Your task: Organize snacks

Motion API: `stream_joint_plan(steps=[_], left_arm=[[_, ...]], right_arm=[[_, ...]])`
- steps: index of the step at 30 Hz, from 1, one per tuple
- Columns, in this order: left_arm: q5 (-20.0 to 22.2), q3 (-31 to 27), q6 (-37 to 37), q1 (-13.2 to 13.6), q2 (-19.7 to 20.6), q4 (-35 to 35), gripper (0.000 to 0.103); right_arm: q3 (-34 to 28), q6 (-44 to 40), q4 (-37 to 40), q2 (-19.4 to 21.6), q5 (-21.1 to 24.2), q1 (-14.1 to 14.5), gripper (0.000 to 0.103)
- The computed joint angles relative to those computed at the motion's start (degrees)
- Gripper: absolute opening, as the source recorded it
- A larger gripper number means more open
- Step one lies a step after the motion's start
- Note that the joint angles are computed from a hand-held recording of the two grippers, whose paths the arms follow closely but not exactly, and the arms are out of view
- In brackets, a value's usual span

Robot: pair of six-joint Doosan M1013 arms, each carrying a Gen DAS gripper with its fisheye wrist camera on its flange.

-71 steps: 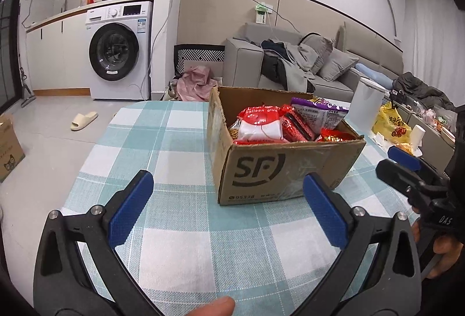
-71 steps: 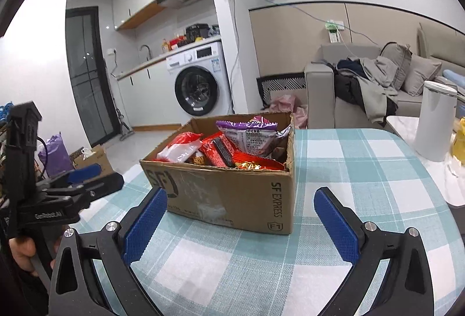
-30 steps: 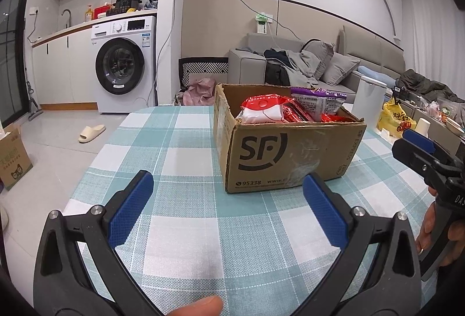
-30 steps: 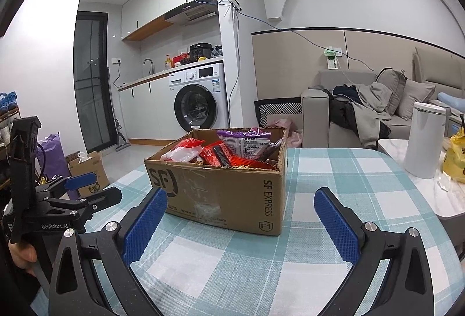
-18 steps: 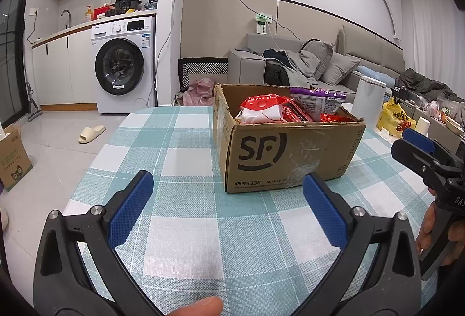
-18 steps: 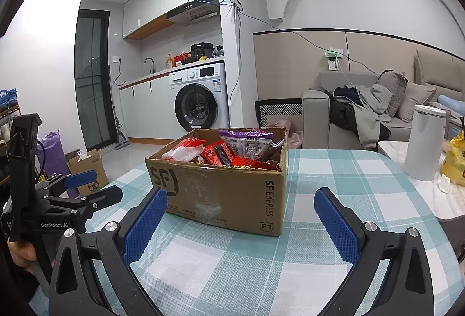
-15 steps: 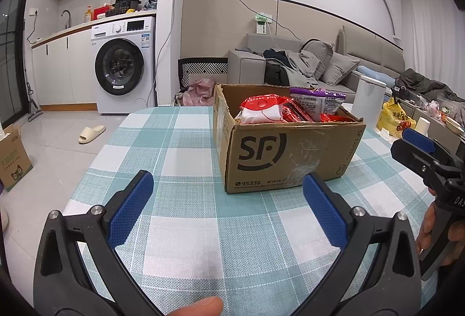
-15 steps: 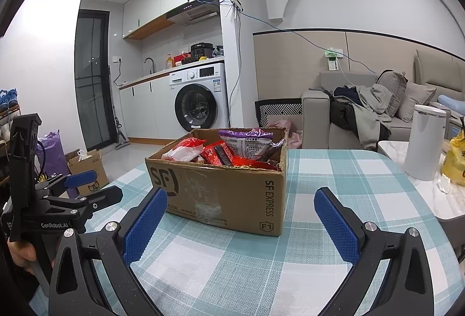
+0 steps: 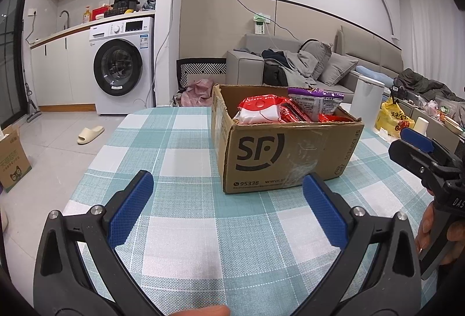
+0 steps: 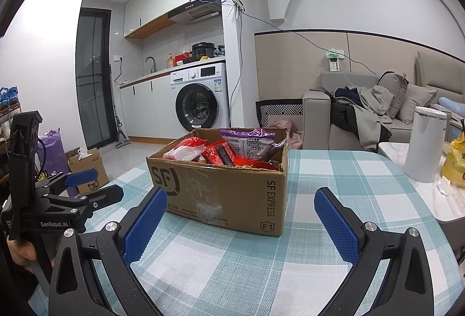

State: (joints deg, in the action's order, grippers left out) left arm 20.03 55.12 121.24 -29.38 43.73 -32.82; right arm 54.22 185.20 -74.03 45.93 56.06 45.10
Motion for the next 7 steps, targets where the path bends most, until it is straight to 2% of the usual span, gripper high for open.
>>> stream_joint_plan(steps=[7], left_arm=[[-0.21, 0.07, 2.08, 0.11, 0.0, -2.19, 0.103]], right_arm=[[-0.27, -0.31, 0.07, 0.13, 0.0, 0.01, 0.103]])
